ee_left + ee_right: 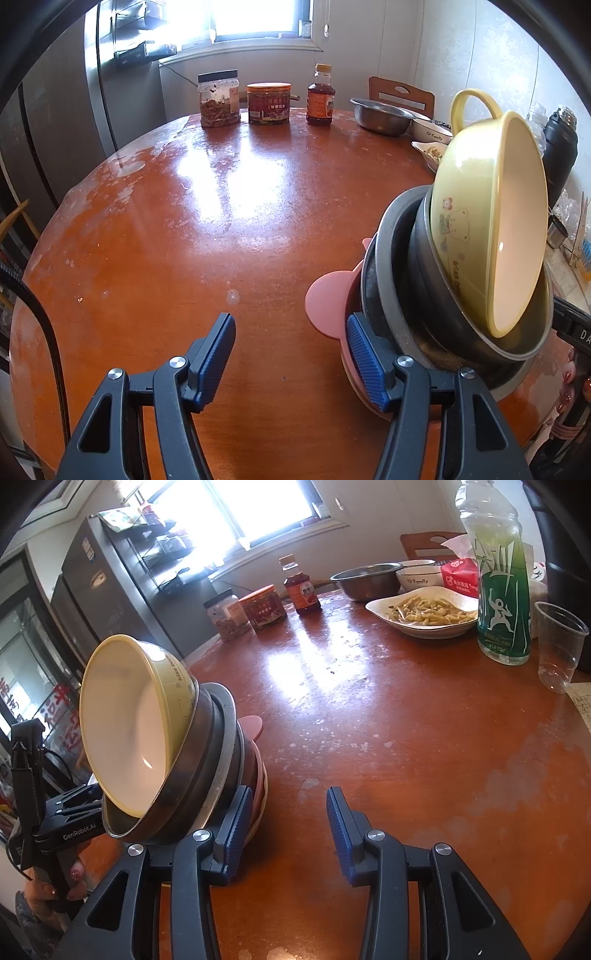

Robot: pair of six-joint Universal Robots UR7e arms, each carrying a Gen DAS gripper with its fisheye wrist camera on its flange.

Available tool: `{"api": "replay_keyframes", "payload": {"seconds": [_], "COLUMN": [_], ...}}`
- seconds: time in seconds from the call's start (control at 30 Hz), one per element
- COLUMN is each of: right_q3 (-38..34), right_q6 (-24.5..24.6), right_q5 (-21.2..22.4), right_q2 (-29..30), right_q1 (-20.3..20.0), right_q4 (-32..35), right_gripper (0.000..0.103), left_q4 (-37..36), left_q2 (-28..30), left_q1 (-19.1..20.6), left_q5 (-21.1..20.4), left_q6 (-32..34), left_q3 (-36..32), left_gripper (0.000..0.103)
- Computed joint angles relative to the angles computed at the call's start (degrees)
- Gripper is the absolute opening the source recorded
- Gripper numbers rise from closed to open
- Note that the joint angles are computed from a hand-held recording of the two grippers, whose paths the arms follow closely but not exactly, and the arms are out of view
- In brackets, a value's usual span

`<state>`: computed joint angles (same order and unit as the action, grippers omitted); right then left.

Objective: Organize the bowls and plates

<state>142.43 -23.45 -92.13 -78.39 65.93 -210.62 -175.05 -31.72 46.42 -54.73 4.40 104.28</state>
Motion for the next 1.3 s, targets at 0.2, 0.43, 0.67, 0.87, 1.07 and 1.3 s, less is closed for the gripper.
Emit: {"api": "replay_keyframes", "payload": {"seconds": [0.2, 0.43, 0.67, 0.87, 1.07, 1.3], "right_q3": [0.3, 0.4, 0.1, -0.2, -0.6, -0.6], "right_q6": [-0.1, 0.5, 0.7, 0.6, 0.4, 0.5], "right_q5": [-1.7, -4.1, -5.9, -7.4, -9.0, -9.1], "right_q2": [0.3, 0.8, 1.4, 2.1, 2.7, 2.7], "right_q1": [0.7, 1.9, 2.9, 3.7, 4.4, 4.1], "right_q4": [-1.5, -2.6, -3.2, -3.4, -4.1, -4.8], "right_gripper": [0.044, 0.044, 0.044, 0.044, 0.044, 0.047], "left_q4": [-0.1, -0.9, -1.4, -1.4, -1.4, -1.6], "left_q2": [-0.5, -0.9, -1.1, -1.4, -1.5, -1.7], "left_q1": [0.4, 0.8, 1.1, 1.3, 1.3, 1.3], "left_q5": [-1.2, -2.1, -2.8, -3.5, -3.5, -3.6], "left_q6": [-0.4, -0.5, -0.3, -0.7, -0.9, -1.0], "left_q3": [0.5, 0.9, 1.2, 1.4, 1.5, 1.7], "left_gripper": [0.063, 0.065, 0.066, 0.067, 0.069, 0.069]}}
